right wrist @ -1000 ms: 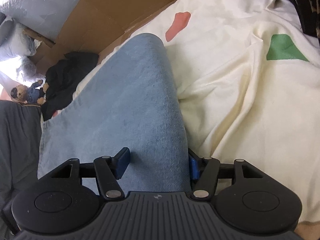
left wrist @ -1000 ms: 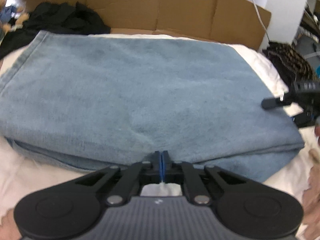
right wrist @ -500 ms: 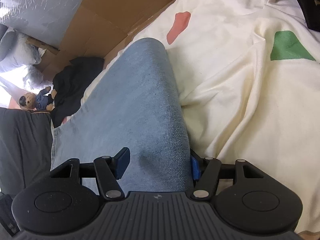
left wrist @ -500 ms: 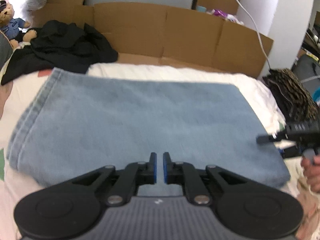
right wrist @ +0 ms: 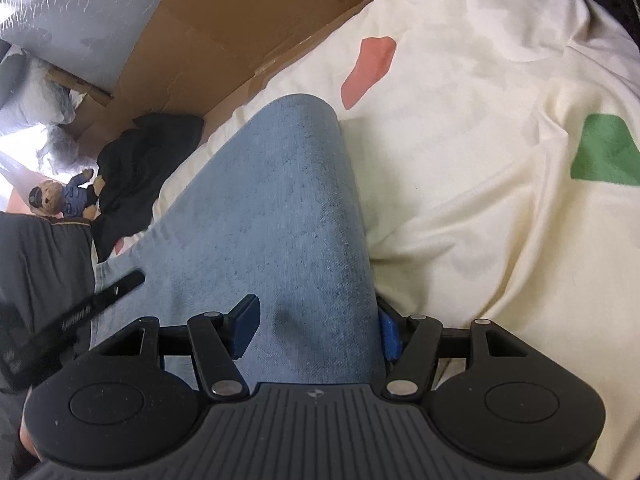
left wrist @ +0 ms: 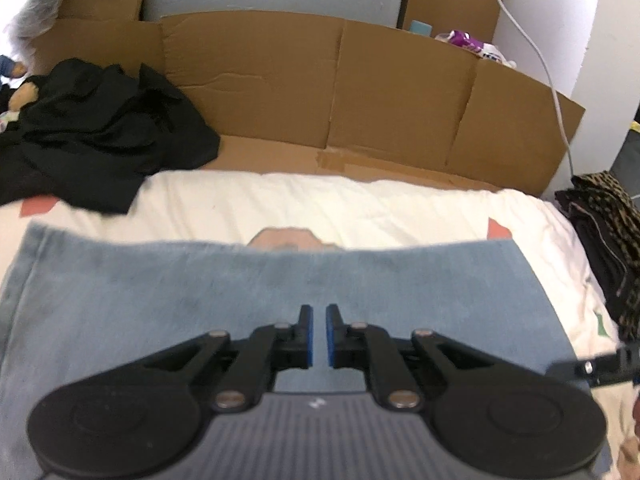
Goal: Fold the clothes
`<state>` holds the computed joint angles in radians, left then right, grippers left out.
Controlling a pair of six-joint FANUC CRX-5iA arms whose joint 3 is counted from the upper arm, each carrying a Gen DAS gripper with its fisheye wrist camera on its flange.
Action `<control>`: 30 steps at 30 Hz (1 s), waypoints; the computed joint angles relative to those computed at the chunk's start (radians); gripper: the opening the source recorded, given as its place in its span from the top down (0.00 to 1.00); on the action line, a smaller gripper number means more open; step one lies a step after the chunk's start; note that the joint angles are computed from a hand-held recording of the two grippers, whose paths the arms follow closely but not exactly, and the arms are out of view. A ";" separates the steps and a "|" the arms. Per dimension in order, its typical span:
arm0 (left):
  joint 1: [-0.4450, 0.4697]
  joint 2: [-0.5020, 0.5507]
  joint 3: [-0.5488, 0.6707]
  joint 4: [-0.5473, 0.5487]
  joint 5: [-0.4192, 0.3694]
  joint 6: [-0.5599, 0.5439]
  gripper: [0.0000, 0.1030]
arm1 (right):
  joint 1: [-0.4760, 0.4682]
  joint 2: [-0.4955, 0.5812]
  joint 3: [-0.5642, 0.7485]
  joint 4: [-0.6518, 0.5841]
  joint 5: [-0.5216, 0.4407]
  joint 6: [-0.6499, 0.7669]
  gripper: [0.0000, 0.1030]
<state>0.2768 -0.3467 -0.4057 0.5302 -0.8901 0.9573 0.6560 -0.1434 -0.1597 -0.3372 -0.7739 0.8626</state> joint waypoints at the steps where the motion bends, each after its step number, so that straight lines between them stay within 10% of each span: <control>1: -0.010 0.013 0.006 0.000 0.013 0.006 0.94 | -0.004 0.007 0.009 -0.006 -0.009 0.015 0.37; 15: -0.066 0.188 0.056 -0.034 0.111 0.130 0.97 | -0.092 0.072 0.084 -0.147 -0.054 0.156 0.37; 26: 0.011 0.107 0.068 -0.018 -0.021 0.112 0.91 | -0.154 0.066 0.068 -0.298 -0.036 0.259 0.38; 30: 0.082 0.013 0.009 0.012 -0.104 0.055 0.89 | -0.189 0.053 0.052 -0.369 -0.047 0.292 0.53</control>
